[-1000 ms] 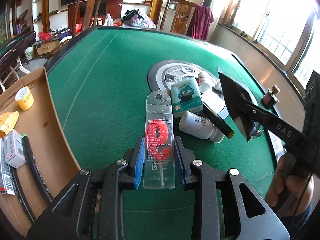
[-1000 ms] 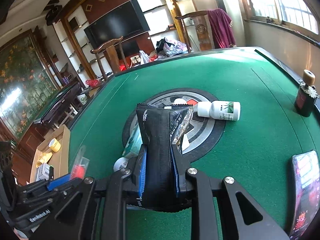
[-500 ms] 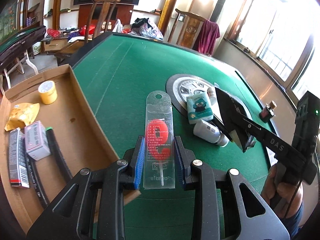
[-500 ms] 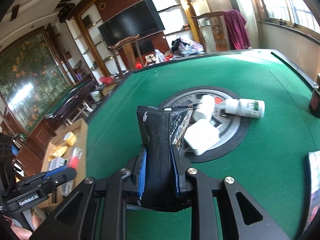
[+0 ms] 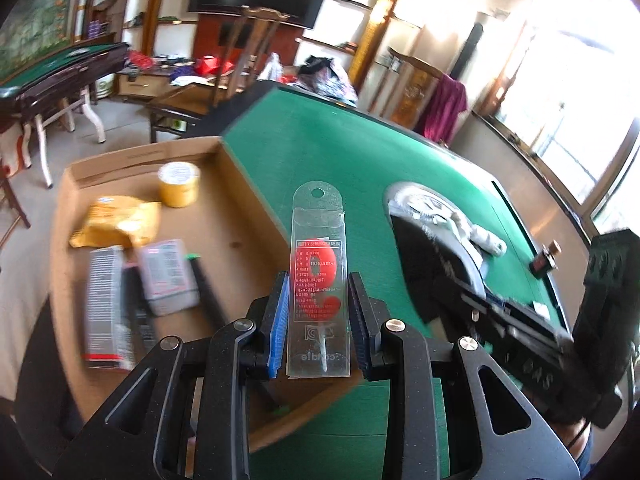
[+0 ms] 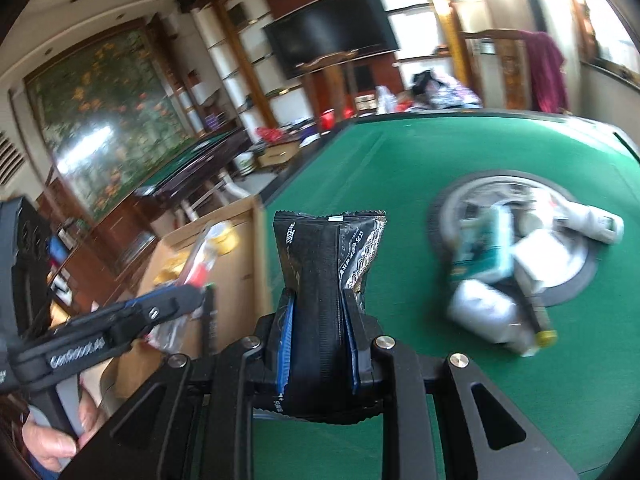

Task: Organize objects
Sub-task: 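Carry the clear item and black snack bag into the tray and release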

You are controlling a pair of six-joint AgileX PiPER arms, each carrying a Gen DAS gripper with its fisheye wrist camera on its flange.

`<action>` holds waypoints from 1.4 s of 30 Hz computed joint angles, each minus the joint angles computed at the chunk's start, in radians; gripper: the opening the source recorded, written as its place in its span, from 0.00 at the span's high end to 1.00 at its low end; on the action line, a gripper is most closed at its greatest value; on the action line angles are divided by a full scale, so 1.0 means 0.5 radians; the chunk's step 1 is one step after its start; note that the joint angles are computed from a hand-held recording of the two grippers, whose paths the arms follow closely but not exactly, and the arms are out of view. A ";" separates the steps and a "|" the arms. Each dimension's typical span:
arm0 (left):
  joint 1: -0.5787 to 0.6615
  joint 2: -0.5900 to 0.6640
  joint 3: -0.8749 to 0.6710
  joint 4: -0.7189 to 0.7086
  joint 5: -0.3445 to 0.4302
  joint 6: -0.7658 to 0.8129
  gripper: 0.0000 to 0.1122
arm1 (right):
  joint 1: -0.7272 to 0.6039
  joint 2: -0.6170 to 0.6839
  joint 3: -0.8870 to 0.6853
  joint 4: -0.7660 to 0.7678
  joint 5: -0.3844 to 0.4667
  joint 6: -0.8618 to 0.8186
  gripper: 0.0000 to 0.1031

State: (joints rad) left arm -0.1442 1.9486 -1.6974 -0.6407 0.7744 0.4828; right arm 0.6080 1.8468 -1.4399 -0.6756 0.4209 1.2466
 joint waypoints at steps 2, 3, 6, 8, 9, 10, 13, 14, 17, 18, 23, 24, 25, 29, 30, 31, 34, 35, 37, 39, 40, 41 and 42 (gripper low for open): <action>0.088 0.020 -0.023 -0.021 0.016 0.002 0.76 | 0.053 0.102 -0.157 0.111 0.049 -0.156 0.80; 0.128 0.031 -0.030 -0.028 0.019 -0.003 0.76 | 0.075 0.155 -0.238 0.169 0.076 -0.239 0.80; 0.224 0.070 -0.055 -0.035 0.030 -0.022 0.76 | 0.124 0.316 -0.489 0.349 0.166 -0.484 0.80; 0.279 0.110 -0.077 -0.038 0.049 -0.034 0.76 | 0.144 0.395 -0.613 0.422 0.211 -0.582 0.80; 0.300 0.129 -0.084 -0.039 0.053 -0.042 0.76 | 0.152 0.433 -0.670 0.447 0.238 -0.621 0.80; 0.316 0.146 -0.089 -0.043 0.054 -0.047 0.76 | 0.157 0.471 -0.729 0.478 0.269 -0.663 0.80; 0.334 0.180 -0.096 -0.043 0.056 -0.064 0.76 | 0.154 0.576 -0.875 0.581 0.333 -0.778 0.80; 0.338 0.200 -0.114 -0.038 0.064 -0.074 0.76 | 0.154 0.607 -0.922 0.614 0.358 -0.810 0.80; 0.351 0.257 -0.187 -0.028 0.096 -0.091 0.76 | 0.144 0.693 -1.047 0.704 0.420 -0.902 0.80; 0.347 0.279 -0.224 -0.010 0.112 -0.107 0.76 | 0.139 0.721 -1.098 0.726 0.448 -0.933 0.80; 0.322 0.411 -0.450 0.121 0.183 -0.239 0.76 | 0.110 0.892 -1.379 0.835 0.586 -1.042 0.80; 0.319 0.435 -0.490 0.147 0.199 -0.271 0.76 | 0.106 0.930 -1.439 0.844 0.617 -1.055 0.80; 0.317 0.459 -0.532 0.168 0.217 -0.293 0.76 | 0.103 0.957 -1.481 0.856 0.638 -1.071 0.80; 0.306 0.546 -0.685 0.249 0.275 -0.358 0.75 | 0.080 1.068 -1.649 0.903 0.726 -1.106 0.80; 0.303 0.570 -0.730 0.268 0.295 -0.376 0.75 | 0.073 1.089 -1.683 0.918 0.742 -1.116 0.80; 0.299 0.600 -0.789 0.292 0.324 -0.400 0.75 | 0.066 1.101 -1.703 0.922 0.747 -1.120 0.80; 0.288 0.680 -0.949 0.340 0.403 -0.460 0.75 | 0.060 1.145 -1.789 0.932 0.792 -1.136 0.80; 0.289 0.708 -1.002 0.349 0.432 -0.482 0.75 | 0.054 1.166 -1.828 0.948 0.810 -1.150 0.80; 0.283 0.744 -1.074 0.369 0.471 -0.510 0.75 | 0.046 1.209 -1.909 0.983 0.841 -1.185 0.80; 0.285 0.758 -1.100 0.371 0.487 -0.520 0.75 | 0.046 1.220 -1.926 0.989 0.839 -1.192 0.80; 0.289 0.763 -1.106 0.364 0.495 -0.524 0.75 | 0.051 1.235 -1.956 0.996 0.854 -1.193 0.80; 0.300 0.765 -1.107 0.347 0.505 -0.521 0.75 | 0.046 1.226 -1.933 1.013 0.835 -1.198 0.79; 0.307 0.768 -1.114 0.338 0.513 -0.530 0.75 | 0.042 1.207 -1.894 1.020 0.810 -1.195 0.79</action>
State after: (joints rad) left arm 0.0091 2.3328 -2.2545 -0.4715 1.0310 0.2179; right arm 0.6290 2.4502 -2.3869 -0.1655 0.8259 0.6490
